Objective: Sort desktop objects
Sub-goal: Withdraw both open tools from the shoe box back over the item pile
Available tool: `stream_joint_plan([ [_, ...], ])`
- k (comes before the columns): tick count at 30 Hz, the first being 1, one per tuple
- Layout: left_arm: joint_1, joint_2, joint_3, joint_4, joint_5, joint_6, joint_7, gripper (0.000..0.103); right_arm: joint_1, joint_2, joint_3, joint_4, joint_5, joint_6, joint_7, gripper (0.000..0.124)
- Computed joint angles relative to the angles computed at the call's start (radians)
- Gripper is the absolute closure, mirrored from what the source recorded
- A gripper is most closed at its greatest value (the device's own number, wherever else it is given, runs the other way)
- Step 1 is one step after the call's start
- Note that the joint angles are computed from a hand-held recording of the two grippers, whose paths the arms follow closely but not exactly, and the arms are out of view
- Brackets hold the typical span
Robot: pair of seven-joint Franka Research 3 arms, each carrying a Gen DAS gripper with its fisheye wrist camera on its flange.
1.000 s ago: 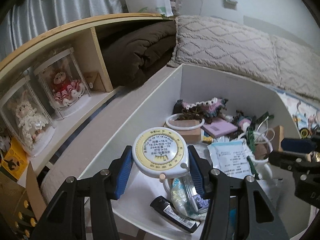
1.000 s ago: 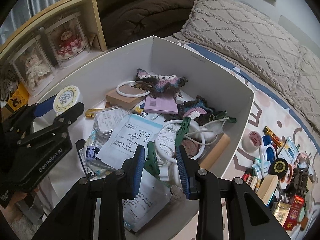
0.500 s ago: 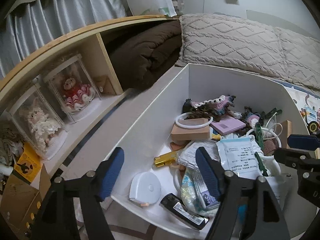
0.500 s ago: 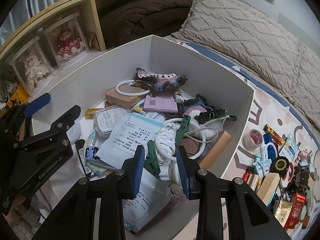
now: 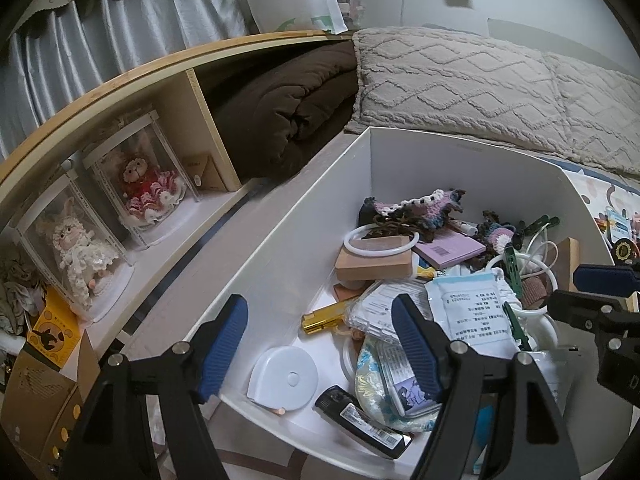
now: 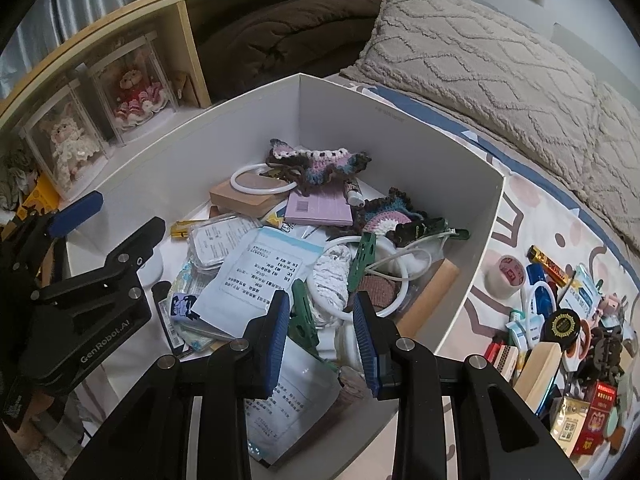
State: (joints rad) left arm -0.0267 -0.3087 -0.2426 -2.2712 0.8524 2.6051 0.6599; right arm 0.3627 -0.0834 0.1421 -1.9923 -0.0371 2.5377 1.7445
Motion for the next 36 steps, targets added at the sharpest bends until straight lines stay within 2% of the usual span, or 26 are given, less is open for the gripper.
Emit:
stream_joint_plan([
  [9, 0.002, -0.006, 0.003, -0.006, -0.009, 0.025, -0.014, 0.028, -0.009, -0.005, 0.005, -0.015, -0.073, 0.033, 0.048, 0.09],
  [10, 0.002, -0.007, 0.003, -0.006, -0.011, 0.028, -0.014, 0.028, -0.012, -0.006, 0.008, -0.018, -0.102, 0.04, 0.068, 0.083],
  [11, 0.003, -0.008, 0.003, -0.008, -0.012, 0.031, -0.014, 0.025, -0.014, -0.007, 0.009, -0.021, -0.122, 0.048, 0.083, 0.056],
  [12, 0.004, -0.009, 0.002, -0.008, -0.011, 0.032, -0.016, 0.019, -0.017, -0.008, 0.01, -0.025, -0.141, 0.058, 0.096, 0.034],
  [13, 0.006, -0.01, 0.0, -0.009, -0.008, 0.035, -0.021, 0.018, -0.019, -0.013, 0.011, -0.034, -0.161, 0.078, 0.109, 0.03],
  [17, 0.008, -0.011, 0.0, -0.011, -0.008, 0.044, -0.022, 0.015, -0.022, -0.015, 0.012, -0.036, -0.182, 0.084, 0.118, 0.03],
  [21, 0.011, -0.01, -0.001, -0.012, -0.013, 0.05, -0.026, 0.002, -0.027, -0.014, 0.014, -0.04, -0.215, 0.093, 0.144, 0.03],
  [22, 0.015, -0.01, -0.005, -0.01, -0.007, 0.043, -0.034, 0.002, -0.029, -0.015, 0.014, -0.042, -0.223, 0.096, 0.15, 0.029],
  [23, 0.016, -0.01, -0.007, -0.008, -0.005, 0.037, -0.04, 0.0, -0.029, -0.015, 0.014, -0.043, -0.226, 0.095, 0.151, 0.023],
  [36, 0.01, -0.009, 0.002, -0.01, -0.032, 0.057, -0.039, 0.0, -0.044, -0.038, 0.013, -0.077, -0.23, 0.138, 0.168, 0.021],
])
